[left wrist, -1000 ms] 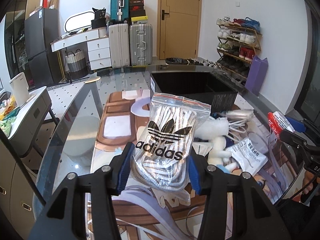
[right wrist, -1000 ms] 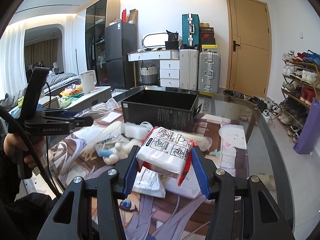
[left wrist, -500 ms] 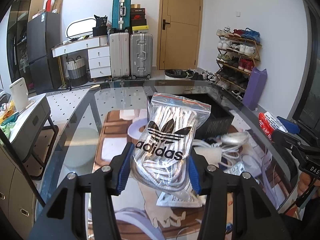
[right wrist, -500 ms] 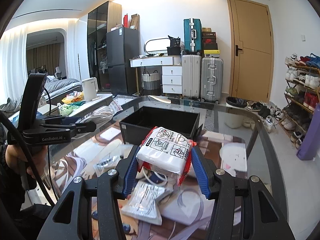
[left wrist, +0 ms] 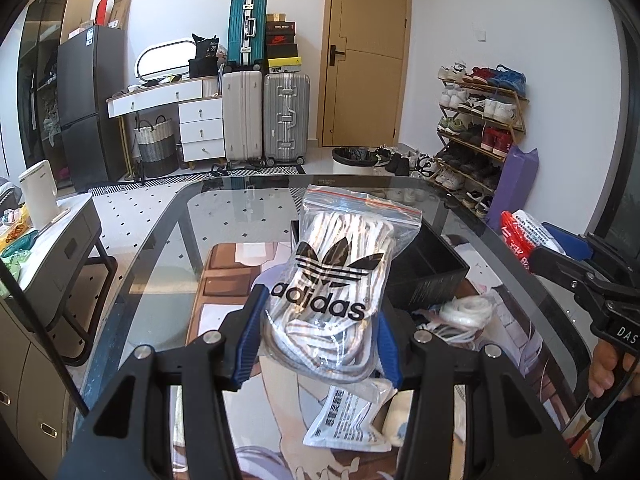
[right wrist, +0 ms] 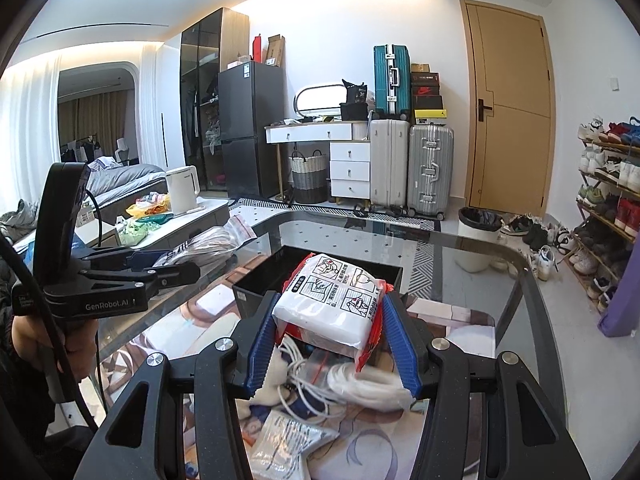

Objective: Organize soft objects
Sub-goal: 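Lift and carry the adidas bag and red-edged packet over the black box, then open the right tool over the box while the left tool drops the adidas bag in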

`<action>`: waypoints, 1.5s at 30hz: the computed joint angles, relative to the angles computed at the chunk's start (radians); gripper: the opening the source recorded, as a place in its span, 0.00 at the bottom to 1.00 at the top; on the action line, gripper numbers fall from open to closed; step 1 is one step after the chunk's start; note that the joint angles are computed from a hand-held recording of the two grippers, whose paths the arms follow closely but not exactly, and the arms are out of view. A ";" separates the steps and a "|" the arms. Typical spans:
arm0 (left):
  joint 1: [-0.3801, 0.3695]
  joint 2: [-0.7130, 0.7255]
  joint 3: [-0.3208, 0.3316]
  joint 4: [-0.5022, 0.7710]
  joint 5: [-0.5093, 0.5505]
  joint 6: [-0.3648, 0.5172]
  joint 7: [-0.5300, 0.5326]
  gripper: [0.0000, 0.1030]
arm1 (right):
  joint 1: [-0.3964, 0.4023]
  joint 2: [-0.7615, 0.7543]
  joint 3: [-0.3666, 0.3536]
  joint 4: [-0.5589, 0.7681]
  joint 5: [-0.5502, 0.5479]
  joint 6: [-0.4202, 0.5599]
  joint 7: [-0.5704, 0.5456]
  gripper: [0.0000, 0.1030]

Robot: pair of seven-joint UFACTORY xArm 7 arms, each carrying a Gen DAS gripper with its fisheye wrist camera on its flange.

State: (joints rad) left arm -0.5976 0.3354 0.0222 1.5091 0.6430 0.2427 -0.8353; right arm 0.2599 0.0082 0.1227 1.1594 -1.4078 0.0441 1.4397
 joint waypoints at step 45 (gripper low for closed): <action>-0.027 0.324 0.020 0.445 -0.245 0.158 0.201 0.47 | 0.094 0.356 -0.067 0.290 0.950 0.004 -0.937 0.51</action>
